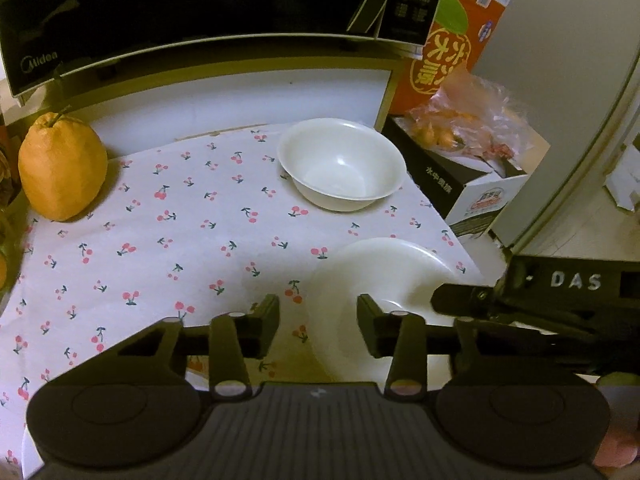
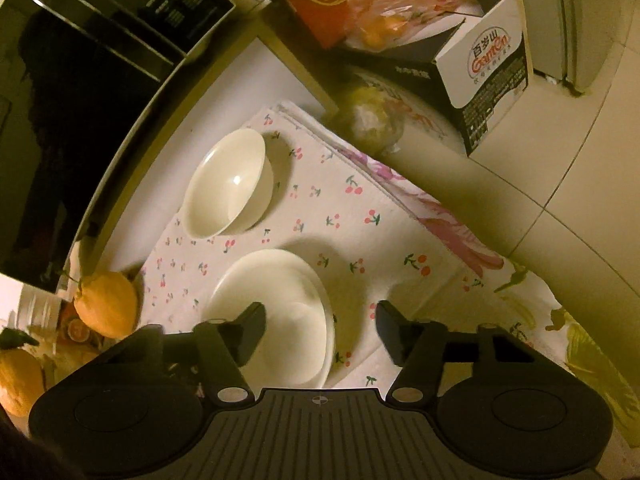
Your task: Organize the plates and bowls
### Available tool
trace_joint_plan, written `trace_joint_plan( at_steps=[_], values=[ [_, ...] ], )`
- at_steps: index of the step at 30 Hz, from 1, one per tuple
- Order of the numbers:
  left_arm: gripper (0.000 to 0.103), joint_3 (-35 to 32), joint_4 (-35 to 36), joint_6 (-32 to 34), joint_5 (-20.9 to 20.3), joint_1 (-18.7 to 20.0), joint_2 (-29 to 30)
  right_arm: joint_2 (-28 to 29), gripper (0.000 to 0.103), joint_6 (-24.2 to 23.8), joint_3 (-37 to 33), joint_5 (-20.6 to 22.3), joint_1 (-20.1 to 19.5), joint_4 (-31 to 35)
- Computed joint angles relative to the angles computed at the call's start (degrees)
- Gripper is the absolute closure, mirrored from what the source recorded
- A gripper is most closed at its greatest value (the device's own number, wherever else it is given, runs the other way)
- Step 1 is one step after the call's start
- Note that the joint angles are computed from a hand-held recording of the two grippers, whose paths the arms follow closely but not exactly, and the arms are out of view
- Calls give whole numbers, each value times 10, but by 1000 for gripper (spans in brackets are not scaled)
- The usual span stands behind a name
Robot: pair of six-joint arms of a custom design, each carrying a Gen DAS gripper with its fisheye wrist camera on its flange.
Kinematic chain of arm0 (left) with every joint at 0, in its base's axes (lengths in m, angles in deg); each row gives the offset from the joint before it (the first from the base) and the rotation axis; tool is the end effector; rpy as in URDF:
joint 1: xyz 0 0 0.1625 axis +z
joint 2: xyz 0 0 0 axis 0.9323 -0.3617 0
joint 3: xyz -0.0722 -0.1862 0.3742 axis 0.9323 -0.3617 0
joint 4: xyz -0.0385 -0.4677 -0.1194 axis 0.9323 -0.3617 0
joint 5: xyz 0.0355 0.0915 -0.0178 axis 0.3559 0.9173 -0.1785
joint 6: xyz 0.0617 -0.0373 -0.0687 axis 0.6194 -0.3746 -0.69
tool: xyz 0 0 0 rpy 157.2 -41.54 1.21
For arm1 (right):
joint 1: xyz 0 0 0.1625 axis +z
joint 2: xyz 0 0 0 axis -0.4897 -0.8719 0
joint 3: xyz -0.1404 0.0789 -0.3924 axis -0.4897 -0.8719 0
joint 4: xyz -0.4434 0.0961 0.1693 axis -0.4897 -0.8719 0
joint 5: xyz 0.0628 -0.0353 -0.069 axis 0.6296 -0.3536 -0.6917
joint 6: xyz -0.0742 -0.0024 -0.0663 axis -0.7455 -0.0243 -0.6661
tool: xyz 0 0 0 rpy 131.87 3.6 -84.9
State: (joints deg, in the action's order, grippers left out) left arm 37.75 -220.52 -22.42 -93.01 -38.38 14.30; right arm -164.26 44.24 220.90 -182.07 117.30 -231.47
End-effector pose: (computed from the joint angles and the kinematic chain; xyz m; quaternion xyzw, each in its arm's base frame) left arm -0.3877 -0.4587 -0.0292 0.2285 0.9067 -0.2465 0.2549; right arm 0.0751 -0.4686 0.3064 -0.2258 -0.8965 0.3470 0.1575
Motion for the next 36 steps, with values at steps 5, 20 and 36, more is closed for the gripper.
trace_joint_plan(
  at_steps=[5, 20, 36],
  values=[
    [82, -1, 6, -6, -3, 0, 0, 4, 66, -10, -1, -2, 3, -2],
    [95, 8, 9, -28, 6, -8, -13, -2, 82, -19, -2, 12, 6, 3],
    [95, 54, -11, -65, 30, -47, -66, -33, 82, -22, 3, 42, 29, 8]
  ],
)
